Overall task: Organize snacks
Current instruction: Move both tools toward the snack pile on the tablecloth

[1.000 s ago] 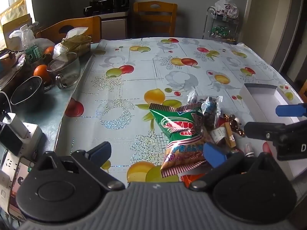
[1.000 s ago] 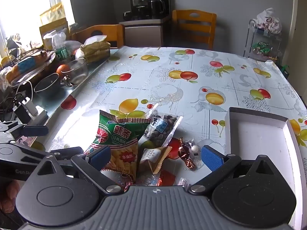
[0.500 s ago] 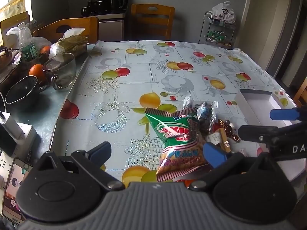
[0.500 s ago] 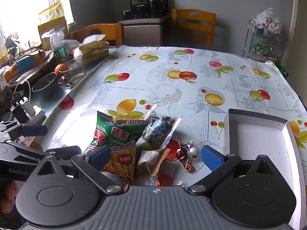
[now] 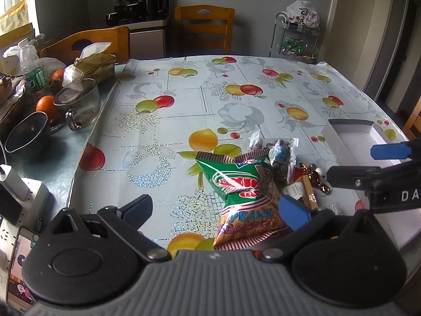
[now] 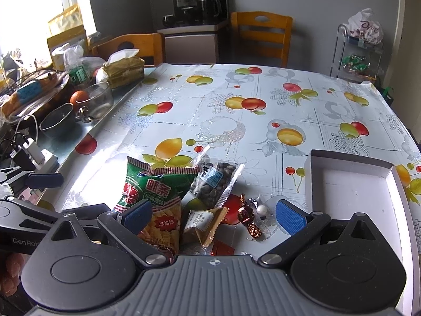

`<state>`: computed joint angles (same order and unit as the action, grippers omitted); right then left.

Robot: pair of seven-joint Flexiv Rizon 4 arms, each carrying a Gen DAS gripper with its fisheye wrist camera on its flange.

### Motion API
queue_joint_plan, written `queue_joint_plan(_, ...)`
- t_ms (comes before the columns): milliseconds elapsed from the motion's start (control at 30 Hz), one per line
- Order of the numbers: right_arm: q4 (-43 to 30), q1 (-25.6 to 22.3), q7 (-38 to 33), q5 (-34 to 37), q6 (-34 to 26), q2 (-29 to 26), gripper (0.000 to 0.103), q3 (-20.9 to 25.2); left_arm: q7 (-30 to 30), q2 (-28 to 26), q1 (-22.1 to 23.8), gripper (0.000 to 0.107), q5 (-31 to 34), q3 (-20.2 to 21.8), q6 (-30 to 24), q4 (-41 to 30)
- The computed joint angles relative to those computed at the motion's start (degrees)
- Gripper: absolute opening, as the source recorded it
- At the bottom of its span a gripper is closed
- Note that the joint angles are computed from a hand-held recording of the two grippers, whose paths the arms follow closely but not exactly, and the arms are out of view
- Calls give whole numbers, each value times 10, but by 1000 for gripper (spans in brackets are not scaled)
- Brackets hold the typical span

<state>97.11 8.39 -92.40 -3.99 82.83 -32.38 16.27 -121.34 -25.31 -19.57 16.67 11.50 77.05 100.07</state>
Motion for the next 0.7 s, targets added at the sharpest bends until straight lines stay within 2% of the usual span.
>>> queue_joint_plan(700,4,-1,1,4,-6,5,101,-4,49,-6,19,103,-42,-32,-5,12)
